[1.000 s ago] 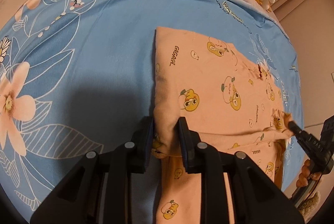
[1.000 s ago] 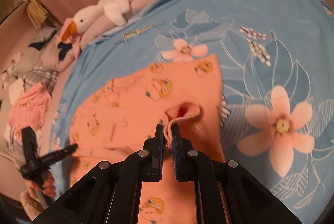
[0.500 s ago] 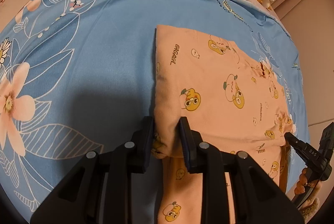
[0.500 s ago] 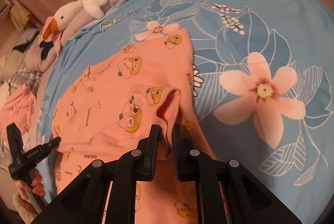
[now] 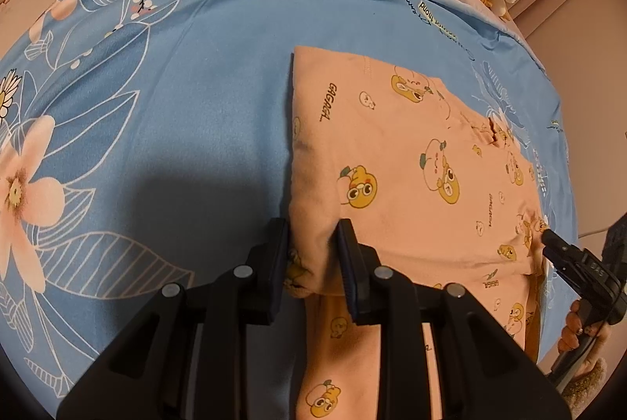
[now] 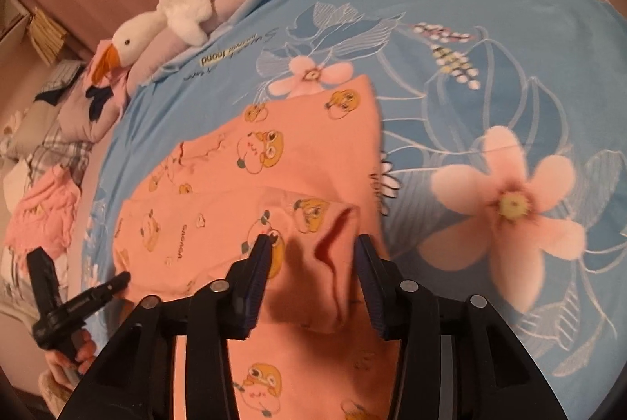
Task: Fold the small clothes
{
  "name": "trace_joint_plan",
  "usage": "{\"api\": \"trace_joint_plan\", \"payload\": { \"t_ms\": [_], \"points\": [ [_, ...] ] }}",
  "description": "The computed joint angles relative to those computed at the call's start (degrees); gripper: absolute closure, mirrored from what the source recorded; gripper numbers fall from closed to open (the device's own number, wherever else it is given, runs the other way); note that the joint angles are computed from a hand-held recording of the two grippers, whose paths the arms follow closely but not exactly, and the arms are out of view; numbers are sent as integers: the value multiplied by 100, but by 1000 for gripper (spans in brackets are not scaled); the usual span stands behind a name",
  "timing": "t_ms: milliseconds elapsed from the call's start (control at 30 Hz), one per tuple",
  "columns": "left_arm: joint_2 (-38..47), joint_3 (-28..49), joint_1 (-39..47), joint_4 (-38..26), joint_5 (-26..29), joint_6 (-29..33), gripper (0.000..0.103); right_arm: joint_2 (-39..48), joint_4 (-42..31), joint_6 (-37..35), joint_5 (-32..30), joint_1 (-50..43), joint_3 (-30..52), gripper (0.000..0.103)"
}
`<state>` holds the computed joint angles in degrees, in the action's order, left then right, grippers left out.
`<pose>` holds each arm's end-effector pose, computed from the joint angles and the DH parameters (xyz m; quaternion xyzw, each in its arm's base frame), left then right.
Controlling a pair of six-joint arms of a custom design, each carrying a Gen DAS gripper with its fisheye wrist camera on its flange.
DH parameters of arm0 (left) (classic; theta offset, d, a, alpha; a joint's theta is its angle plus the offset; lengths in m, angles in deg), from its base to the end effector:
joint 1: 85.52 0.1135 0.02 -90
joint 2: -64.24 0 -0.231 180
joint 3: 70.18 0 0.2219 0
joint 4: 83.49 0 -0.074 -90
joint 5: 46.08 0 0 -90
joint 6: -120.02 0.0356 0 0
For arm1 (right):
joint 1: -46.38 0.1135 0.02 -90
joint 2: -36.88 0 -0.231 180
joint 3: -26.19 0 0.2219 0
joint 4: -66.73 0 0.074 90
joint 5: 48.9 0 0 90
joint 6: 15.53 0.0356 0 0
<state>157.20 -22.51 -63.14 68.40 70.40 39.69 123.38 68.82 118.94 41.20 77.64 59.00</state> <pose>0.2079 0.0684 0.0850 -0.0738 0.9610 -0.1790 0.1976 0.1756 0.1065 0.0794 0.1089 0.9381 0.2012 0.2601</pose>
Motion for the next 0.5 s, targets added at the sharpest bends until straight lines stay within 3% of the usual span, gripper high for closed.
{"api": "trace_joint_plan", "payload": {
  "t_ms": [67, 200, 333, 500],
  "points": [
    [16, 20, 15, -17, 15, 4, 77, 344, -38, -15, 90, 58, 225, 58],
    [0, 10, 43, -27, 37, 33, 77, 689, -326, -77, 404, 192, 593, 92],
    [-9, 89, 150, -198, 128, 62, 77, 245, -887, -268, 903, 471, 751, 96],
    [-222, 126, 304, -490, 340, 158, 77, -941, -1602, -594, 1306, 593, 796, 96]
  ]
}}
